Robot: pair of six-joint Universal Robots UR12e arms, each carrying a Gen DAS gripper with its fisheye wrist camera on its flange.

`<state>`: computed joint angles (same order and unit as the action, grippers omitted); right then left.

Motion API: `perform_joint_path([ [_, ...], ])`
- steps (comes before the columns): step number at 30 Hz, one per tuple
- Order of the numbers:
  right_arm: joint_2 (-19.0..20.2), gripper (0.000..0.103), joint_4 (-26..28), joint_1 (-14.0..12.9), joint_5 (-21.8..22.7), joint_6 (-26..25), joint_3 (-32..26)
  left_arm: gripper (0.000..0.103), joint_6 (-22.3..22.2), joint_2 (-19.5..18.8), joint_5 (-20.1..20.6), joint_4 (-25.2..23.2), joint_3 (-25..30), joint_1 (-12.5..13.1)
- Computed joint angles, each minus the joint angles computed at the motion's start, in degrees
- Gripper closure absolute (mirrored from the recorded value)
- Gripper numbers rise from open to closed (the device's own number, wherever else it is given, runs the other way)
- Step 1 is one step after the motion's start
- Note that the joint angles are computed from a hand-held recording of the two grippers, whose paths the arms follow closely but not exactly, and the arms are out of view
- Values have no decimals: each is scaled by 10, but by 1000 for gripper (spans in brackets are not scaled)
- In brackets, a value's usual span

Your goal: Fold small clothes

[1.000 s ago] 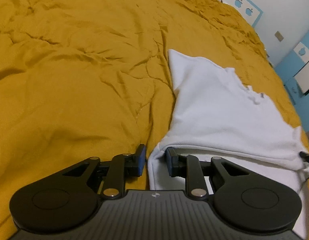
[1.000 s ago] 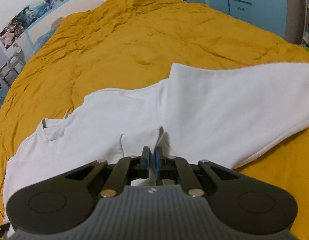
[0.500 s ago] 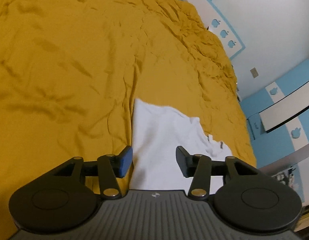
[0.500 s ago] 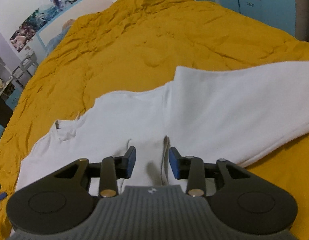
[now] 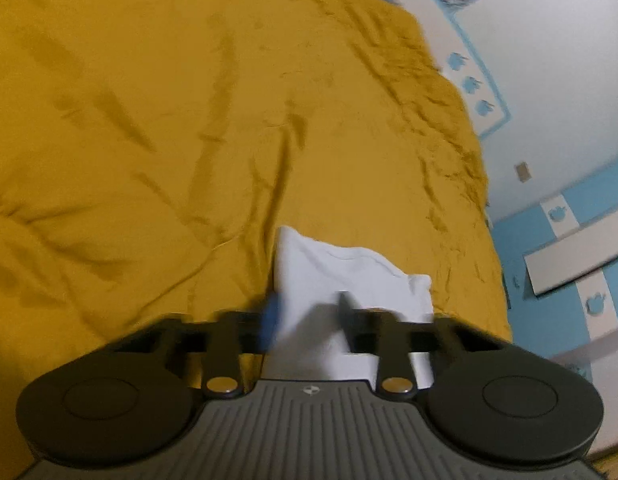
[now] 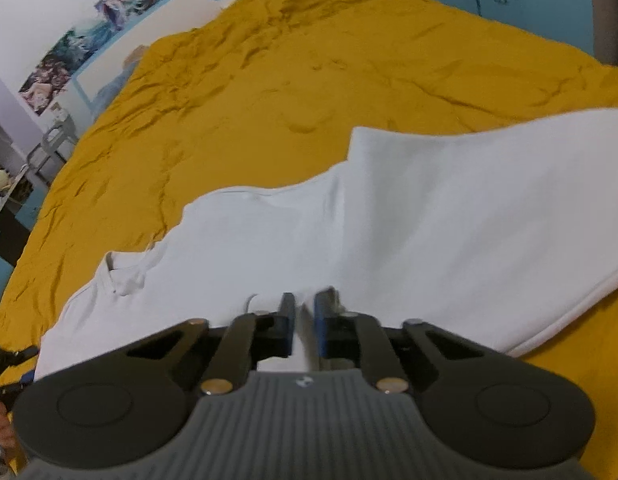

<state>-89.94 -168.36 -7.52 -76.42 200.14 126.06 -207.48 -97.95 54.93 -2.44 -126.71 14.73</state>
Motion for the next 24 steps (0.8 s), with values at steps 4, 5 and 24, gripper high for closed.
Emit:
perform_joint_path([
  [4,-8,103,-47,3,-12,-5,13,100,24,12,29,69,-13,-2],
  [5,-10,103,-61,2,-11,-5,16,100,33,16,38,66,-13,-3],
  [24,-54,95,-6,24,-58,-83,34,89,233,134,131,-117,-33,-39],
])
